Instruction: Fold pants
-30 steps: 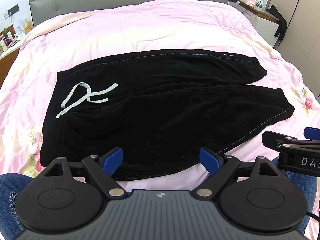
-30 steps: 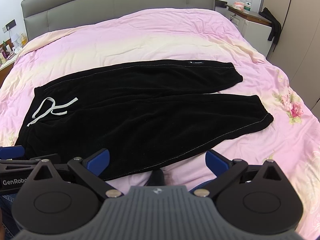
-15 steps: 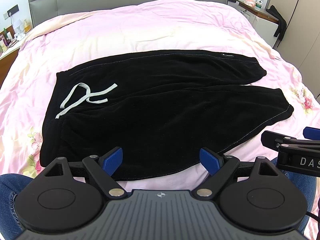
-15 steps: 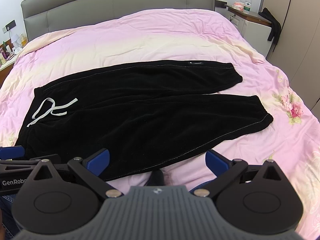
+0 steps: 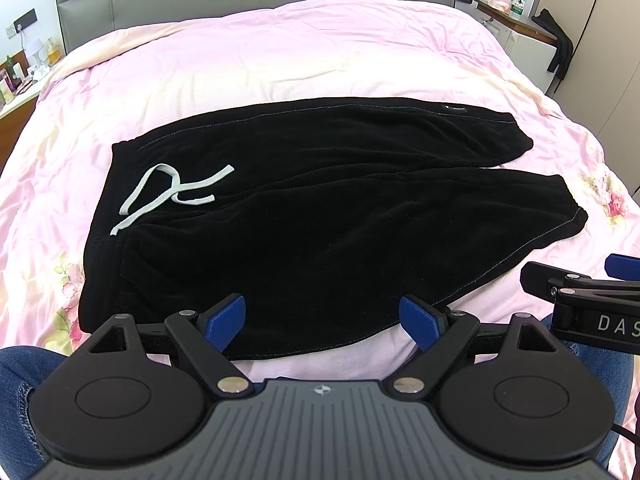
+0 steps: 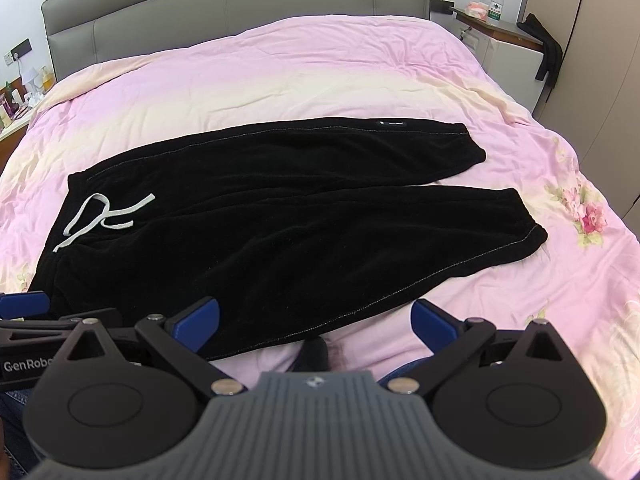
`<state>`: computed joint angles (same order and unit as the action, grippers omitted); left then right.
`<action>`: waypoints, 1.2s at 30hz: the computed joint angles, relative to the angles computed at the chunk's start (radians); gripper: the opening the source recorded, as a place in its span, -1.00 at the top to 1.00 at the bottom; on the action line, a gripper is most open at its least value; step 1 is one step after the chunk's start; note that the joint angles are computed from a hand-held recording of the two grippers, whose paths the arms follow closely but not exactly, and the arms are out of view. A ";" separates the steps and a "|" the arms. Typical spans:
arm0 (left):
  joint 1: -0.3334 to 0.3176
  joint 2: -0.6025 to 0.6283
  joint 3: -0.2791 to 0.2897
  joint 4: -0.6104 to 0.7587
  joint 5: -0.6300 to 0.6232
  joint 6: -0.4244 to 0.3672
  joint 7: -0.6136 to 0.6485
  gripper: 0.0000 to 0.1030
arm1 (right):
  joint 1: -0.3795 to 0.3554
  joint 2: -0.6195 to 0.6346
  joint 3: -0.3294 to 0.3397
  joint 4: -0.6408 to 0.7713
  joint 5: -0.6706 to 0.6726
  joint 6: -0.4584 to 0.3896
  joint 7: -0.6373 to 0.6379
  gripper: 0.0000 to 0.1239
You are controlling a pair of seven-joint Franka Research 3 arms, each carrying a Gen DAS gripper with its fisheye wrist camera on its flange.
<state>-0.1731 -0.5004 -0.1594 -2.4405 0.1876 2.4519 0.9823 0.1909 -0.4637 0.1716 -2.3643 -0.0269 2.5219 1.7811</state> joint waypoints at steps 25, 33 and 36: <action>0.001 0.014 0.000 -0.004 0.004 0.005 -0.001 -0.97 | 0.008 0.033 -0.008 0.003 0.003 0.025 -0.007 -0.58; 0.001 0.060 0.016 -0.025 0.035 0.113 0.085 -0.97 | 0.026 0.108 -0.041 0.013 0.007 0.128 -0.149 -0.58; -0.009 0.097 0.028 -0.034 0.039 0.167 0.169 -0.97 | 0.047 0.135 -0.061 -0.006 0.028 0.234 -0.253 -0.58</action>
<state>-0.1819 -0.4039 -0.1312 -2.4746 0.2269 2.6185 1.1516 0.2383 -0.3288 0.1109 -2.3702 0.0010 2.7558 1.5283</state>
